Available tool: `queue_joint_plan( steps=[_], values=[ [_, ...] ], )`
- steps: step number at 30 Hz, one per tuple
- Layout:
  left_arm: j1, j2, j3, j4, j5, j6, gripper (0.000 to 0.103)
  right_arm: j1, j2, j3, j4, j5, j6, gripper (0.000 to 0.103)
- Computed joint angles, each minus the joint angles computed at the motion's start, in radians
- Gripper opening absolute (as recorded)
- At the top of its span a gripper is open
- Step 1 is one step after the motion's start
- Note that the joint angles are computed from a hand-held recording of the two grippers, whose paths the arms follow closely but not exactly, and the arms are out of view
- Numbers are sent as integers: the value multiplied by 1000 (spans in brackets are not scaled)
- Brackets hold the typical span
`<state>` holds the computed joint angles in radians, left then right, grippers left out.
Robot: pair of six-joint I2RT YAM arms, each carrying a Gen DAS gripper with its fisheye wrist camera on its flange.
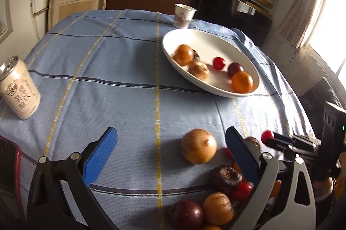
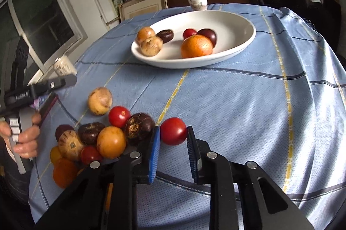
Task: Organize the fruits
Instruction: 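Reach the left gripper to the pale pear while the right gripper reaches a red tomato, then grasp the pale pear with the left gripper while the right gripper grasps the tomato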
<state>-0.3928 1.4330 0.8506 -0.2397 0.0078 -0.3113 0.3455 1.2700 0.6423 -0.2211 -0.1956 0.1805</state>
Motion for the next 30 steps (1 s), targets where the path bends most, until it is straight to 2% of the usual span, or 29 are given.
queue_joint_plan(
  steps=[2,3,4,7,12,16,30],
  values=[
    [-24,10,1,5,-4,25,91,-13,5,3,-1,-7,10,25],
    [-36,19,6,2,-7,37,78,-17,11,7,-3,-10,13,25],
    [-47,35,17,-7,-2,51,69,-18,14,9,-4,-10,14,25],
    [-68,70,35,-19,5,66,56,-15,12,9,-2,-3,13,25],
    [-105,90,40,-17,-22,93,56,-18,9,7,-4,-7,14,25],
    [-107,128,64,-30,-14,102,49,-22,13,9,-4,-8,17,25],
    [-109,179,94,-42,-33,105,46,-27,15,9,-5,-6,19,25]
  ],
)
